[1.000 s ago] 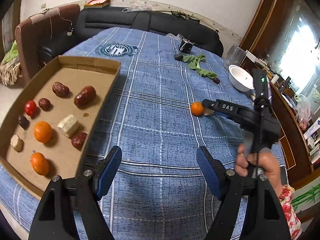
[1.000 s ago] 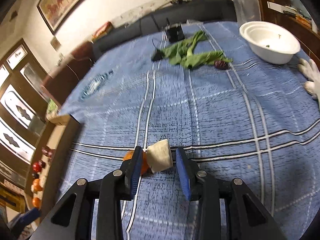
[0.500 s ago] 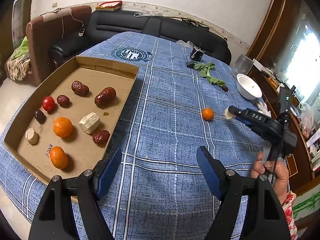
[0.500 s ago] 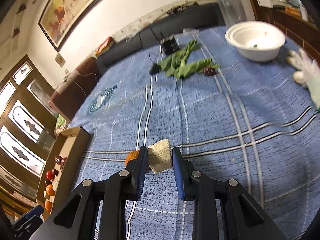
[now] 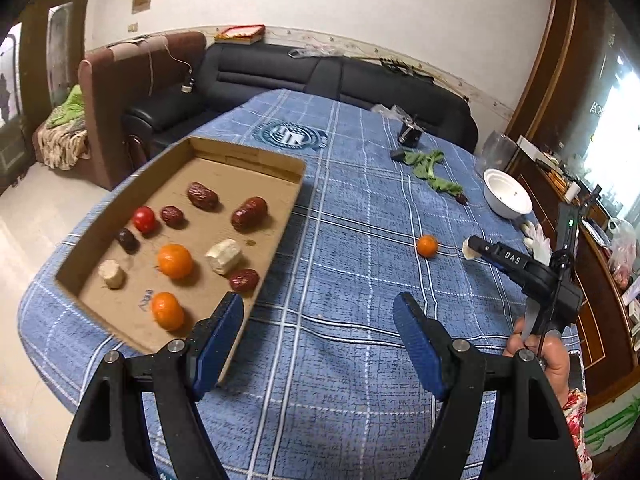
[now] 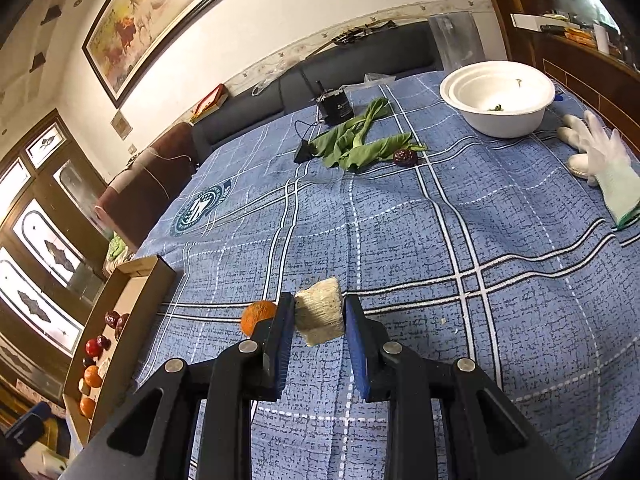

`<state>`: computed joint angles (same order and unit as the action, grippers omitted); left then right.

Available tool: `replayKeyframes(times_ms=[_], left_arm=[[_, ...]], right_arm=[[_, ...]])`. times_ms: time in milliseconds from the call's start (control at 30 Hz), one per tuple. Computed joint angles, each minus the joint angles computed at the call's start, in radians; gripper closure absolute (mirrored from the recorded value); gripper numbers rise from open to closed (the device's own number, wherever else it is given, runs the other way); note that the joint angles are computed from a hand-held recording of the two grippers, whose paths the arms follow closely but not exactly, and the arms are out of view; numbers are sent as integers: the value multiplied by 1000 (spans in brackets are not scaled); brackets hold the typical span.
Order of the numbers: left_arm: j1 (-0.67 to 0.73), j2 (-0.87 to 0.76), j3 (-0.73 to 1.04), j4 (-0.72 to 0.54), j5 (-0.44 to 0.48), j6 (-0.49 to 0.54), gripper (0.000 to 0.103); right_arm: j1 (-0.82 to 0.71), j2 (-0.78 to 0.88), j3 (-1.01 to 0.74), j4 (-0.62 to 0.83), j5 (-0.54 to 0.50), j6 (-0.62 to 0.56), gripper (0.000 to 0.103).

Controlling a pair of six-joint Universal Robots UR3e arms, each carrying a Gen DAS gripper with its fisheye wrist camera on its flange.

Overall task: Organize fruits
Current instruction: 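Grasp the white cake block with the right gripper while the left gripper grasps the orange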

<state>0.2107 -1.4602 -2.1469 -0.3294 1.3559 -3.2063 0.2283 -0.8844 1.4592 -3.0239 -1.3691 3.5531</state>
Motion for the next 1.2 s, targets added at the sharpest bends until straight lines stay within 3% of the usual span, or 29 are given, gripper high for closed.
replayKeyframes(times_ms=[167, 433, 600, 800, 933, 1200], left_arm=[[34, 97, -72, -3, -2, -7, 26], [101, 295, -141, -76, 35, 15, 26], [113, 294, -134, -80, 33, 29, 26], [-14, -16, 17, -13, 46, 29, 26], [-129, -307, 235, -14, 66, 35, 26], [-309, -784, 804, -168, 96, 65, 27]], right_arm=[[3, 7, 2, -1, 15, 1, 76], [33, 3, 1, -9, -83, -45, 76], [39, -11, 18, -17, -84, -48, 76], [67, -84, 88, -112, -180, -70, 76], [69, -115, 130, -140, -247, -71, 76], [-15, -101, 119, -67, -98, -32, 76]])
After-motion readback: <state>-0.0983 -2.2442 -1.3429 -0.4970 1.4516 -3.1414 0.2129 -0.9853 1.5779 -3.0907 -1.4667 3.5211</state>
